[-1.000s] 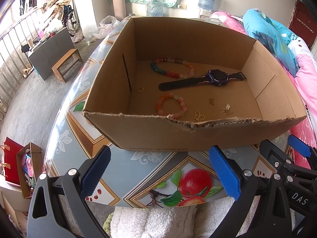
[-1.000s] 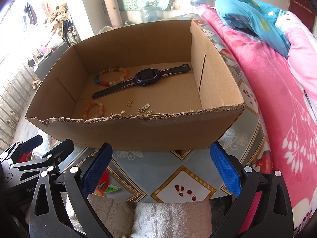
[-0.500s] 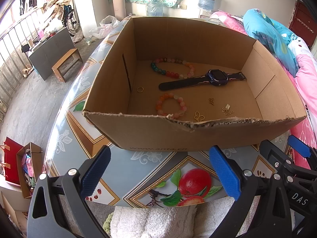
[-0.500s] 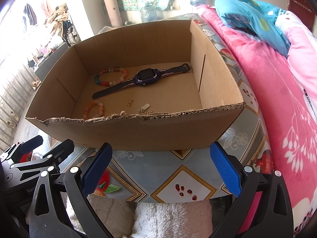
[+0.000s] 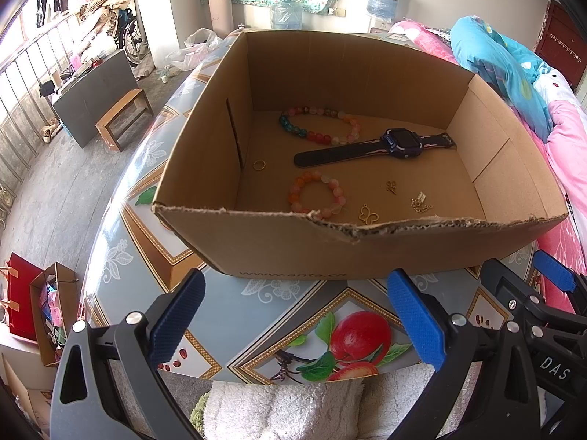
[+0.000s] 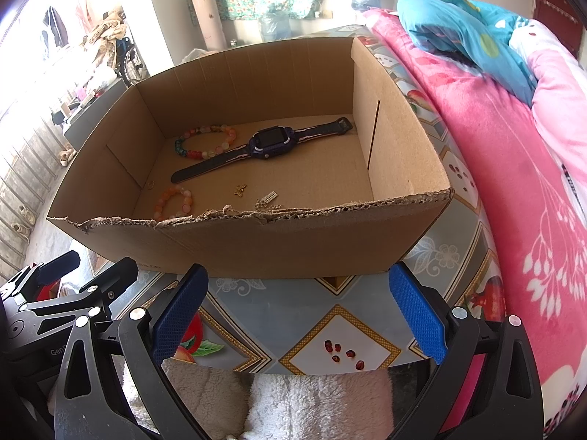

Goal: Organize jewelry

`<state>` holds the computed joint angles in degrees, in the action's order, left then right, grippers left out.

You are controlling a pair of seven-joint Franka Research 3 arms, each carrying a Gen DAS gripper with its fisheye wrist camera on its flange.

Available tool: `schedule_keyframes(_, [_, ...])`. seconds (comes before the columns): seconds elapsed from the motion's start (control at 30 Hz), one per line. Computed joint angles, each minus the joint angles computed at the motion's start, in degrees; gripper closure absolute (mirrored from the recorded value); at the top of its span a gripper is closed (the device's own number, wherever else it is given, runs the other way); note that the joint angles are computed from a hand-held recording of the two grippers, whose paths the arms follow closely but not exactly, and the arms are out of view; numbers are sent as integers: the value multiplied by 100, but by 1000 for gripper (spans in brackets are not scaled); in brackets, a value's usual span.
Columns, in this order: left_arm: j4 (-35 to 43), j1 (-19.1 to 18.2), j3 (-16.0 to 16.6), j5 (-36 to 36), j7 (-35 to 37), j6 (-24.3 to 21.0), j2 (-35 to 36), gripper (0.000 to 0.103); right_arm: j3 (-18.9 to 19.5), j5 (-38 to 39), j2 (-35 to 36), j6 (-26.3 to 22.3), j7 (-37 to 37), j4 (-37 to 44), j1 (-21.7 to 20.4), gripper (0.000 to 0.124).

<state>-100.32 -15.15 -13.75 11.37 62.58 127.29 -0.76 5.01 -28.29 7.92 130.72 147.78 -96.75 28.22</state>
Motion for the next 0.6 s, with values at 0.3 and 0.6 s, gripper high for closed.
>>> schedule_keyframes(0.3, [2,-1,1,-7,0,-12,-7,6,-1,-13,16,-26,23,29,16,29])
schedule_keyframes(0.6, [-8,-2,-1,13,-17,-5,-10,6,-3,-14,8,-15,35,16,18,29])
